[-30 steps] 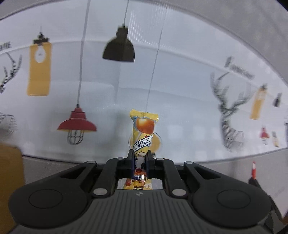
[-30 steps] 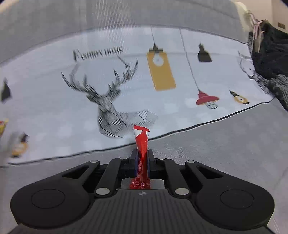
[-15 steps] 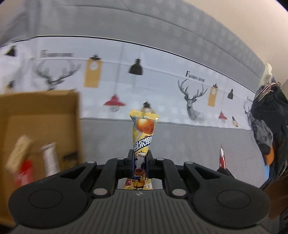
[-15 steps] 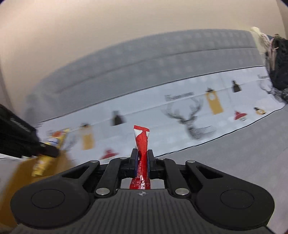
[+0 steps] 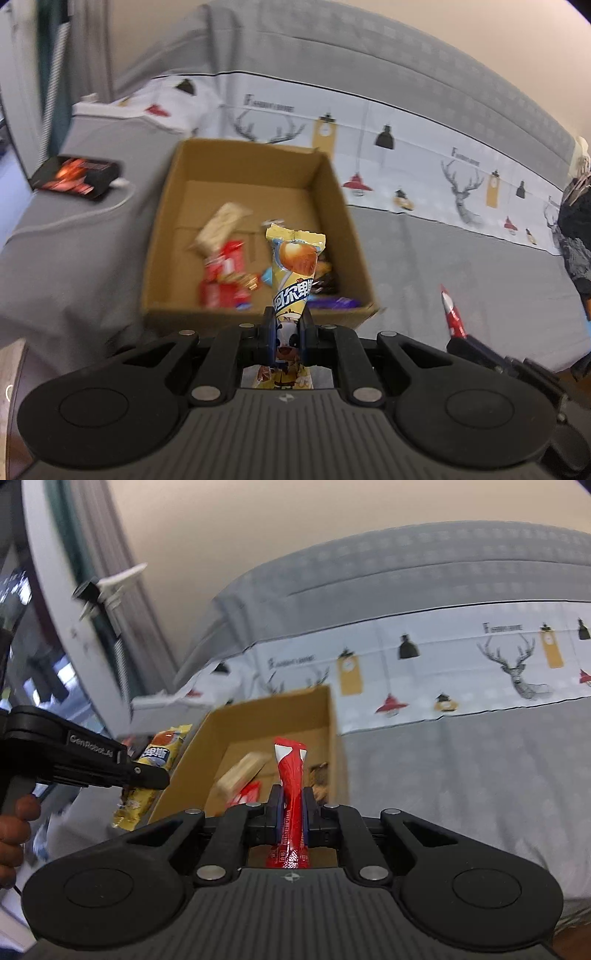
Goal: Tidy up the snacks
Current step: 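Carry the yellow-orange snack and red stick over the box with both tools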
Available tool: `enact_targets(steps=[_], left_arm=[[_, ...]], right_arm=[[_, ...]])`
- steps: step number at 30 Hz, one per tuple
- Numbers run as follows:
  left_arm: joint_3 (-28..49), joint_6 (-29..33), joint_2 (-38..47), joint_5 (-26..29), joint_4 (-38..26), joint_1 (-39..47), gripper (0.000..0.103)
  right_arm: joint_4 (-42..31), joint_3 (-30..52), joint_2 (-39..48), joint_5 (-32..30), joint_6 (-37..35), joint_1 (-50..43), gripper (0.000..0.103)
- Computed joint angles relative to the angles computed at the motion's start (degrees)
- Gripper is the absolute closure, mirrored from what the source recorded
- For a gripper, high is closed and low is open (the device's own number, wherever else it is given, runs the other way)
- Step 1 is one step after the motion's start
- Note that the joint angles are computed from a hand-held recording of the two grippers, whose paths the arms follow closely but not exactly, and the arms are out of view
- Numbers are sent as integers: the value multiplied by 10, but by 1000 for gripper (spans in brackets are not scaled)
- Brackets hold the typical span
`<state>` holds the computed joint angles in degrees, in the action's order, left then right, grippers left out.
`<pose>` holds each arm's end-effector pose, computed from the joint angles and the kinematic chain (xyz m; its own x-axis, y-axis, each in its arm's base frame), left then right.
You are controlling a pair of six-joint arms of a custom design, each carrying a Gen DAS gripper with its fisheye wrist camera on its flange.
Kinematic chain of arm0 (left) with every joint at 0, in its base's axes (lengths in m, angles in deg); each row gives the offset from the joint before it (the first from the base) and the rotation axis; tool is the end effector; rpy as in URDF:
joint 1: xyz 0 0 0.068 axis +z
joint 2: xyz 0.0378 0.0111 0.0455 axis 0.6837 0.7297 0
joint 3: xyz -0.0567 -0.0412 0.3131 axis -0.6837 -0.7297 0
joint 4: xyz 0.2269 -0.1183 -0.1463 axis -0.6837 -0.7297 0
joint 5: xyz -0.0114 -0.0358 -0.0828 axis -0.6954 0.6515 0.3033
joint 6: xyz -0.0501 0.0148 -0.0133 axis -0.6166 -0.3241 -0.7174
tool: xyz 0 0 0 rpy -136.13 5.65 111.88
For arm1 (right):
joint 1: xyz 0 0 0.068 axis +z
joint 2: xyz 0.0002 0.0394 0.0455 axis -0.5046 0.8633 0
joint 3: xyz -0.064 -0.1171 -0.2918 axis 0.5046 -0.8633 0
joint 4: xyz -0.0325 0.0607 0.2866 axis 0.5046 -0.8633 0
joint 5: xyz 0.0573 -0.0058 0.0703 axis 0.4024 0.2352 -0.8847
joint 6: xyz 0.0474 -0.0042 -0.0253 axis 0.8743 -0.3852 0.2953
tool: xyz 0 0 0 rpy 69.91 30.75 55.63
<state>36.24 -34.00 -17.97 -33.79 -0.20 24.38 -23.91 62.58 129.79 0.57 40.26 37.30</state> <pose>0.2244 -0.0810 0.4336 -0.7631 0.2579 -0.5926 0.3900 0.9149 -0.1040 0.0933 0.1535 0.4108 -0.5154 0.3410 -0.7862 0.2202 0.9393 0.2630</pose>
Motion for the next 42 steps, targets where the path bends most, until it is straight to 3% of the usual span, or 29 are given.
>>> enact_targets(steps=[10,15,42], left_arm=[[-73,85,-87,78,-11,118,91],[-81,98,-103,97,-19,147,91],[-86,91,-99,79,-12,132,91]], right_arm=[[-127,95,104,35,94,78,93],[-153,126,132,41,98,94,93],[-141,128,134,32,85,84,93]])
